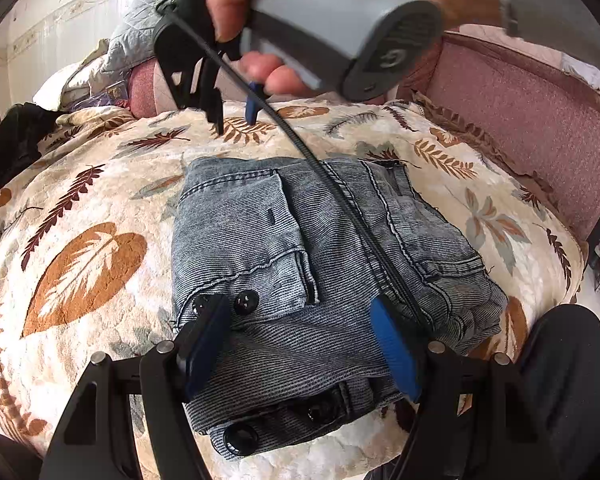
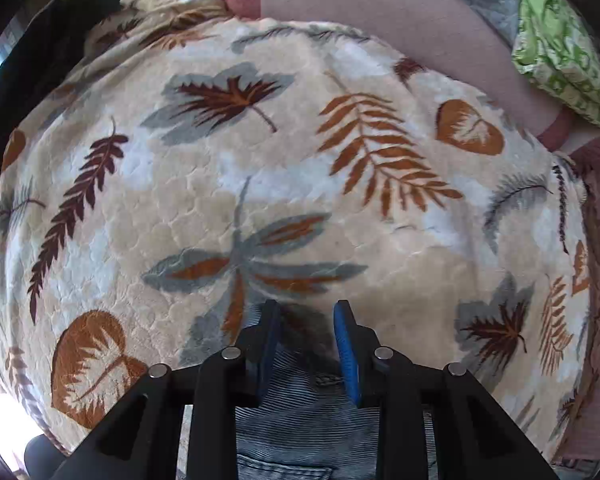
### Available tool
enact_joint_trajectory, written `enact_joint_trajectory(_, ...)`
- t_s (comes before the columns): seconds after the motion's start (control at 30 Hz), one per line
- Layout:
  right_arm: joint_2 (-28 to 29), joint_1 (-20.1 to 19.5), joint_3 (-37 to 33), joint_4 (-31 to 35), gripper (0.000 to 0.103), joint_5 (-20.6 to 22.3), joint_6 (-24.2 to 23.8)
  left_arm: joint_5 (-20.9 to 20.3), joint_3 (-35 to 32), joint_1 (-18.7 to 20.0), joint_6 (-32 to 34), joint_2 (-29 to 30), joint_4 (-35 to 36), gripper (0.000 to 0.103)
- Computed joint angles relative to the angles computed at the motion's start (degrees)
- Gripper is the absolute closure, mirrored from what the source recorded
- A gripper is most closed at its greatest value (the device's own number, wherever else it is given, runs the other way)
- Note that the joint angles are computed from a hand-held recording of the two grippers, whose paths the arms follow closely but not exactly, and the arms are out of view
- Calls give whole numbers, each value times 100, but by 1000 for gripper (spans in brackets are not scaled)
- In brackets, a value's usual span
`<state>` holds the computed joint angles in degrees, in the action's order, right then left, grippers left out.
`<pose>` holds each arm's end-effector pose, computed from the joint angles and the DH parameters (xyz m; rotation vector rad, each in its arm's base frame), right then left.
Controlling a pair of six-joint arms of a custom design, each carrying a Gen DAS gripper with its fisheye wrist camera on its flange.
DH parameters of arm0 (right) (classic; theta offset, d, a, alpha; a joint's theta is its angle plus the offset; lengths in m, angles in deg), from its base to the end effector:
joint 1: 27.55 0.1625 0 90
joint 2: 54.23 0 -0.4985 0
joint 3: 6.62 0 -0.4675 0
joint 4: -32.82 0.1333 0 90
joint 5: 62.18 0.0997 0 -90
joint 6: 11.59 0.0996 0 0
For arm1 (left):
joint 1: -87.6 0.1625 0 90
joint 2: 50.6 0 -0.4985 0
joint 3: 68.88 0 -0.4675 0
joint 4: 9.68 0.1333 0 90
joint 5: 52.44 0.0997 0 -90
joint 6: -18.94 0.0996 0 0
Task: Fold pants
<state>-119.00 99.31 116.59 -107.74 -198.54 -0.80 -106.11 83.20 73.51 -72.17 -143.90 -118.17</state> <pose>0.3768 -0.4005 0.1333 0.5942 -2.2609 0.2569 -0.2774 -0.1286 0.1347 0.5548 2.3372 -0.8914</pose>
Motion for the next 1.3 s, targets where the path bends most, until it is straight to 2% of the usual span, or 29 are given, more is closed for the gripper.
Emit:
enact_joint_trajectory(0.07,-357,10,145,-5,72,340,12,19,23,-30,-46,-37,-8,30)
enact_joint_trajectory(0.17,-918,-61,547,20,72,1112,123,48,73,-115,-197,-248,14,30)
enact_joint_trajectory(0.2,-1194,-159,768,-45,70,1358,109,60,97,-171,-305,-378,46,30)
enact_joint_trajectory(0.23,-1458,-270,1004,-122,59,1544,87,67,113,-240,-405,-516,107,30)
enact_joint_trajectory(0.27,-1715,-411,1248,-210,53,1668,87,93,115,-341,-536,-657,244,30)
enact_joint_trajectory(0.3,-1938,-582,1503,-328,40,1710,130,163,101,-481,-752,-792,500,30)
enact_joint_trajectory(0.4,-2458,-1295,2042,-291,39,1679,217,358,6,-781,-1498,-1115,1353,30)
enact_joint_trajectory(0.47,-2867,-1612,2329,-606,39,2041,-102,310,-30,-648,-1730,-1252,1513,29)
enact_joint_trajectory(0.5,-3064,-1606,2401,-651,39,2130,-164,204,-40,-453,-1631,-1242,1419,28)
enact_joint_trajectory(0.6,-3506,-1361,2619,-924,39,2060,-371,-586,-85,468,-687,-697,724,24)
enact_joint_trajectory(0.63,-3514,-1255,2684,-943,36,1845,-426,-596,-48,485,-659,-754,626,24)
enact_joint_trajectory(0.7,-3256,-1131,2758,-633,34,1164,-539,-607,-163,434,-903,-819,813,24)
enact_joint_trajectory(0.73,-3219,-1131,2872,-735,33,955,-694,-544,-254,384,-987,-817,979,24)
enact_joint_trajectory(0.77,-3330,-1138,3011,-1013,33,986,-833,-411,-342,275,-1114,-815,1211,24)
enact_joint_trajectory(0.83,-3668,-1060,3116,-1047,32,1021,-753,-233,-493,140,-1299,-772,1614,24)
enact_joint_trajectory(0.9,-3960,-833,3249,-1277,32,962,-766,-184,-553,179,-1357,-677,1716,24)
enact_joint_trajectory(0.97,-4032,-664,3396,-1374,29,798,-768,-531,-536,568,-831,-355,1290,24)
enact_joint_trajectory(1.0,-3859,-617,3407,-1160,23,570,-713,-803,-481,814,-473,-154,909,23)
enact_joint_trajectory(1.03,-3703,-642,3453,-1101,23,402,-809,-883,-415,886,-355,-25,722,21)
enact_joint_trajectory(1.1,-3891,-683,3528,-1225,21,430,-840,-755,-444,707,-546,59,941,18)
enact_joint_trajectory(1.17,-4175,-717,3415,-786,21,560,-605,-770,-520,712,-548,96,1041,18)
enact_joint_trajectory(1.3,-4201,-242,3370,-849,20,322,-476,-777,-490,739,-523,50,987,18)
